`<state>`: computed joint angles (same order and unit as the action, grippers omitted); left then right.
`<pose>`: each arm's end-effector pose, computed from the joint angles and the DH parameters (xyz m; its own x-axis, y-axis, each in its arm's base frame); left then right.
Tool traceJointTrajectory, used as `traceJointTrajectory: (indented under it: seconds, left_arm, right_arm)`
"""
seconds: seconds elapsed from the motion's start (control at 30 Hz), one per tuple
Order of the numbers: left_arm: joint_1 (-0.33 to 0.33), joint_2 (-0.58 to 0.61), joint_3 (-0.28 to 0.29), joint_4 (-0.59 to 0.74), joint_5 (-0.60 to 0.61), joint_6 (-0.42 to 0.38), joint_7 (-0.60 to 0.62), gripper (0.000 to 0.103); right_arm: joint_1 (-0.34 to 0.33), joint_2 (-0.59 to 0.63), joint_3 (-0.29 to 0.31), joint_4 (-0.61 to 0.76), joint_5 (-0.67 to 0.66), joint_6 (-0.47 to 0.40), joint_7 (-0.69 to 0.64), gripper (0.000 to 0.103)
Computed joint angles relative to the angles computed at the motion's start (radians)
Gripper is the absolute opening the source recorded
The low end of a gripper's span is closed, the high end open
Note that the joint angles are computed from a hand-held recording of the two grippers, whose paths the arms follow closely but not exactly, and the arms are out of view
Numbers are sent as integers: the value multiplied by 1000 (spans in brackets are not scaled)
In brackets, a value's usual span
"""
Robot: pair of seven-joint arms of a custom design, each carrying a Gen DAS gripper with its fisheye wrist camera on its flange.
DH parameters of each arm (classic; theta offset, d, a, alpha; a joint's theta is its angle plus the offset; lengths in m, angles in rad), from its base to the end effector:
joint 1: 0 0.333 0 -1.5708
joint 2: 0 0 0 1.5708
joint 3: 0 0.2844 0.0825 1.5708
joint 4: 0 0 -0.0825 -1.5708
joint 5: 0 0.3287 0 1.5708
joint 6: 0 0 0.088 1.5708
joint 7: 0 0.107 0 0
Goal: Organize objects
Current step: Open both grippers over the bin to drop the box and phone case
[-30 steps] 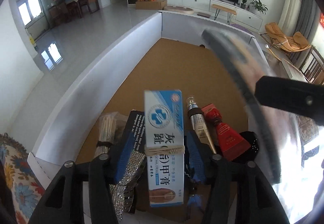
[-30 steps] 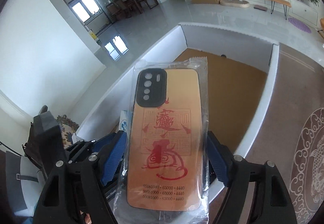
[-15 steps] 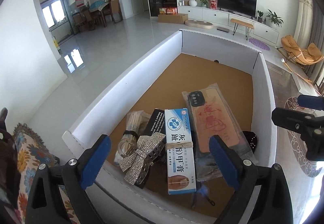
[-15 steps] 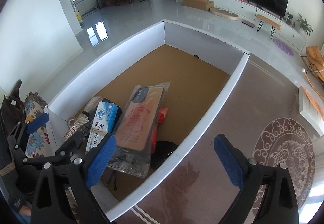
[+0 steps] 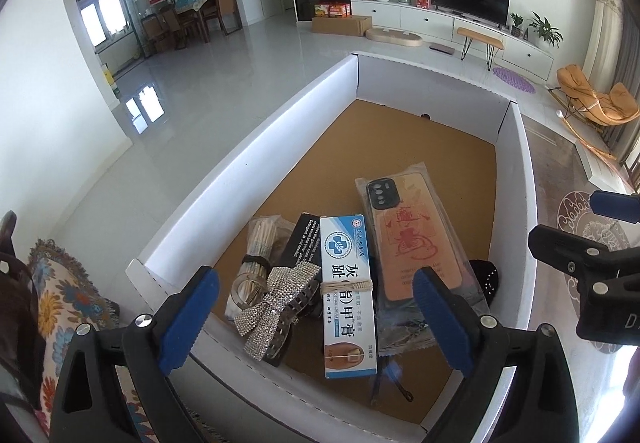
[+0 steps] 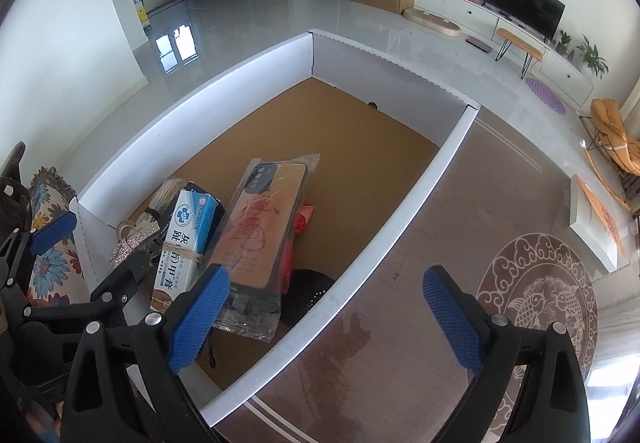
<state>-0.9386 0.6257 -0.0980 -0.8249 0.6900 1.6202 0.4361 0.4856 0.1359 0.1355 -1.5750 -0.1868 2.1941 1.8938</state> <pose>0.4090 -0.5130 0.5666 0.1797 -0.9785 -0.1015 -0.7957 -0.0839 -0.5998 0.4824 0.3305 0.5867 0.3531 -0.9355 0.0121 -0.8153 -0.3140 -0.4866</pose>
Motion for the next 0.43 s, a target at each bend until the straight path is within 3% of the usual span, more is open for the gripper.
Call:
traceJointTrajectory:
  seconds: [0.17, 0.3, 0.43]
  left_arm:
    - [6, -8, 1, -13, 4, 3, -5, 98]
    - [40, -79, -22, -134, -6, 80, -47, 98]
    - [41, -101, -34, -164, 35, 76, -75, 98]
  right_arm:
    - [1, 10, 0, 4, 10, -3, 4, 98]
    - [3, 13, 0, 1, 9, 1, 6, 98]
    - [7, 13, 0, -4, 3, 5, 16, 98]
